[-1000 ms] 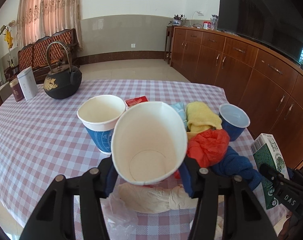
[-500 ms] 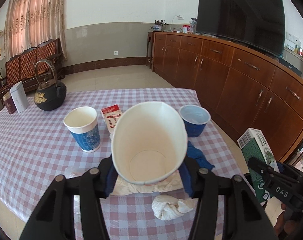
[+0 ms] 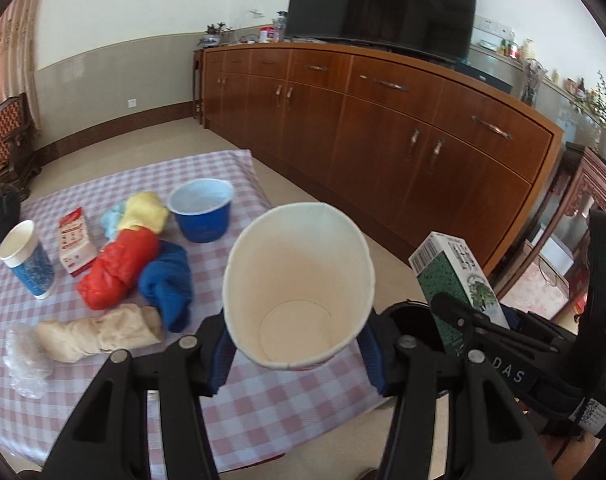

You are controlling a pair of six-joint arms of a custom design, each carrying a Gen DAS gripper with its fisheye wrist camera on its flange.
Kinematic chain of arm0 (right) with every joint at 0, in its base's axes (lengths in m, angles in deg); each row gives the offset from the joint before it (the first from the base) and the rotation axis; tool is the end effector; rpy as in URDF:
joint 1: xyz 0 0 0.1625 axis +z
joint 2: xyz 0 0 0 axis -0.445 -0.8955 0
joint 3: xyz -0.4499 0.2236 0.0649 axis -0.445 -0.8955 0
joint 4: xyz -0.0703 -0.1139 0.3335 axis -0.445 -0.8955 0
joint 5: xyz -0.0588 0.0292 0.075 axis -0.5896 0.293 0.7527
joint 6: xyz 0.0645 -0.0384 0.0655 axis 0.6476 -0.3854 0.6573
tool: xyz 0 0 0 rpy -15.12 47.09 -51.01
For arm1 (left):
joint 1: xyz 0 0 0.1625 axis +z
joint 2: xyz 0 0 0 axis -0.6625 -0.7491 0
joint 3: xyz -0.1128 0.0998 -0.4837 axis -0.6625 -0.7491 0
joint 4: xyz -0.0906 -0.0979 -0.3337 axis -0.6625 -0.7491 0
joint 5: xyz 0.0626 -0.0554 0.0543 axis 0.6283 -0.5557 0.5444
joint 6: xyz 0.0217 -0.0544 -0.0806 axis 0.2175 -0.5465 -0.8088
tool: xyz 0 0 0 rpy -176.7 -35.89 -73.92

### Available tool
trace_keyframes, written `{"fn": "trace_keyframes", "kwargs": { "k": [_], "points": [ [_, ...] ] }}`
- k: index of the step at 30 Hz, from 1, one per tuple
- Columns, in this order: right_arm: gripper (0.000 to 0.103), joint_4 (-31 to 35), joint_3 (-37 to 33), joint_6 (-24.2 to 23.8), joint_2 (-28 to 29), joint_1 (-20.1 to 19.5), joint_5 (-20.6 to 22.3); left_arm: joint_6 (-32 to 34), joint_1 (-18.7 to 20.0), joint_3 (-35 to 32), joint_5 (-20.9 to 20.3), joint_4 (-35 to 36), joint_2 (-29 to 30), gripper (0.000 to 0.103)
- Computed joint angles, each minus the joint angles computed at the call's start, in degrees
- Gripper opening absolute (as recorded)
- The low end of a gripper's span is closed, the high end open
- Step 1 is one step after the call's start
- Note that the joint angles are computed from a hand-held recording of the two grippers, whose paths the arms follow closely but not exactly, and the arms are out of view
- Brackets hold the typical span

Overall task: Collect trash
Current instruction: 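Carry the carton and cup to the black bin and release both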

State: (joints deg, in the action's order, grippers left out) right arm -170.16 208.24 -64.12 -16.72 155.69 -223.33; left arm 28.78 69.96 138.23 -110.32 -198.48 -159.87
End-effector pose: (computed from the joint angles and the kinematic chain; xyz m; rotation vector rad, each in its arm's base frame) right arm 0.3661 -0.3516 0.0301 0.3770 -2.4003 0.9668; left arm -0.1238 -0.3109 0.3141 0.4876 2.3522 -1.0149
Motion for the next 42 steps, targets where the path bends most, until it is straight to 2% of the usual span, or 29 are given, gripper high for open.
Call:
{"fn": "trace_keyframes", "kwargs": {
  "k": [6,10,15,20,23,28,31,33,35,39,42],
  "points": [
    [0.056,-7.9,9.0,2.9,-2.2,-4.1,-3.3,5.3,1.2,1.0,-8.4,-16.1,13.9,0.055],
    [0.056,-14.4,15.4,4.1,-2.6,-8.8,-4.0,7.5,2.6,0.0,-13.1,-22.0,21.9,0.055],
    [0.056,-22.6,21.0,3.3,-1.9,-16.4,-1.6,9.4,5.1,-2.3,-16.5,-27.5,32.3,0.055],
    [0.056,-23.6,21.2,-0.7,-2.2,-23.3,1.8,9.7,8.9,-6.0,-18.7,-28.2,39.6,0.055],
    [0.056,-20.4,19.0,-2.8,-3.2,-26.3,3.2,9.5,11.2,-8.3,-19.7,-26.9,42.3,0.056],
    [0.056,-15.6,15.8,-5.0,-4.1,-30.5,4.4,9.0,13.5,-10.6,-19.1,-26.9,46.2,0.059],
    [0.057,-12.9,14.7,-5.0,-4.4,-32.6,5.1,9.4,15.6,-12.4,-20.4,-26.1,47.2,0.063],
    [0.058,-11.5,14.1,-4.5,-4.4,-33.6,5.2,10.0,16.8,-13.9,-21.0,-24.3,47.5,0.07],
    [0.063,-9.5,13.6,-3.6,-4.9,-34.1,5.1,10.2,17.4,-14.4,-21.0,-24.0,47.6,0.073],
    [0.065,-12.6,13.6,-4.3,-4.5,-33.5,3.1,9.0,16.4,-14.4,-18.8,-23.9,47.4,0.074],
    [0.065,-15.4,14.6,-4.2,-4.6,-32.8,2.4,8.6,14.6,-13.7,-14.6,-23.6,47.3,0.074]
  ]
}}
